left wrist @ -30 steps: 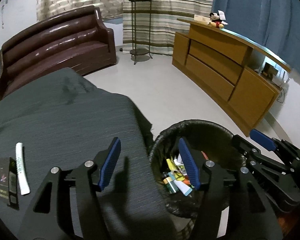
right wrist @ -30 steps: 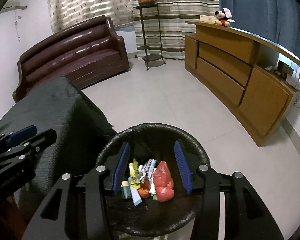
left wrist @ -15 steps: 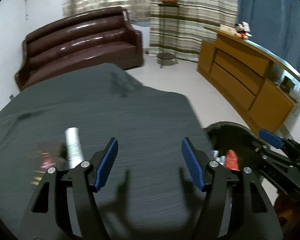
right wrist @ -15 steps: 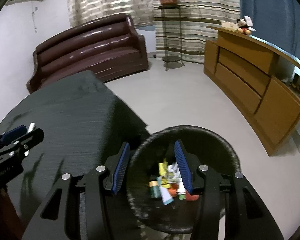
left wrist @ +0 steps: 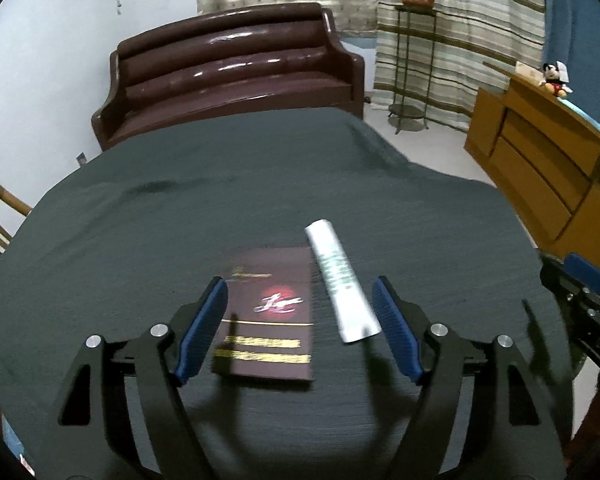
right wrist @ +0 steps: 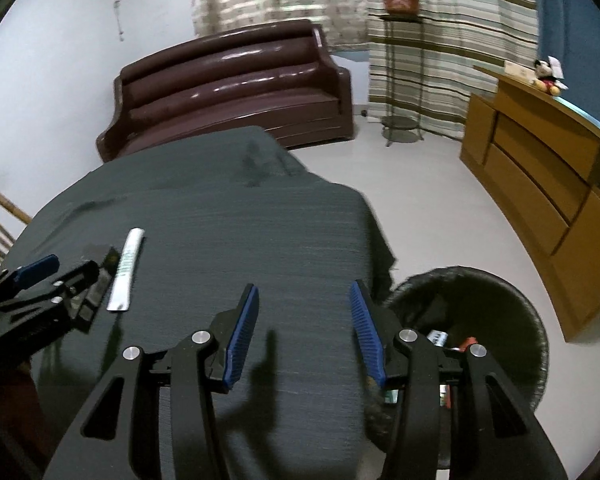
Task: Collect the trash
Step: 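Move both open tools back over the cigarette box and white tube, then grasp the dark cigarette box with the left tool while the right tool grasps the white-green tube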
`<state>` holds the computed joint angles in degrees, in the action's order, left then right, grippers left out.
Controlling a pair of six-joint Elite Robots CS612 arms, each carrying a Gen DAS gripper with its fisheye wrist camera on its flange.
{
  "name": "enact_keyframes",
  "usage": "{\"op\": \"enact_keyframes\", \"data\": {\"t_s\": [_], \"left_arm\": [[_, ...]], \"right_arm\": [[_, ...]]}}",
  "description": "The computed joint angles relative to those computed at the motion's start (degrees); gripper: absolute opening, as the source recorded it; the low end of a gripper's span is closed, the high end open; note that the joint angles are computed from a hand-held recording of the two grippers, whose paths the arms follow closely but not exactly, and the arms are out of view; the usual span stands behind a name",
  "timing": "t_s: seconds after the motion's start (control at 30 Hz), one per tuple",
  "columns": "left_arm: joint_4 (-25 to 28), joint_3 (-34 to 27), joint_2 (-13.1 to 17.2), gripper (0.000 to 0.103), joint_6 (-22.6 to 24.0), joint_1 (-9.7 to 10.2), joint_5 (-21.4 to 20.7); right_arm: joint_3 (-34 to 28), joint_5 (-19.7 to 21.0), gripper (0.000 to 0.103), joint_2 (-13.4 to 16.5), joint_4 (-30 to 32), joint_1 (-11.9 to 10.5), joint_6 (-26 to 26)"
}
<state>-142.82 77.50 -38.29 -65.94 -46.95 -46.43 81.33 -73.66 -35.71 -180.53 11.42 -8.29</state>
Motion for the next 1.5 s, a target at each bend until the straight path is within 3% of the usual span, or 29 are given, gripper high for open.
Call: {"op": "enact_keyframes", "data": {"t_s": [0.17,0.6,0.73,1.07,1.5], "left_arm": [[-0.1,1.4,-0.5,0.073,-0.9,0.46,-0.9],[-5.8,3.5,-0.5,0.072,0.0,2.87,-9.6],[-6.5,4.0,-0.6,0.054,1.6,2.75,-8.9],[-11.7,7.7,-2.1,0.054,2.3,2.30,-7.2],[-7.2,13.6,-5.9,0.053,-5.5,2.38,-3.2]], "right_arm": [[-0.4,0.7,0.048,0.0,0.9,1.0,-1.2],[-1.5,0.7,0.048,0.3,3.0,2.6,-3.3],[-2.0,0.7,0.048,0.4,3.5,3.1,-3.9],[-3.2,1.2,0.048,1.0,4.9,4.4,-5.5],[-7.3,2.7,0.048,2.8,10.5,6.4,-7.8]]}}
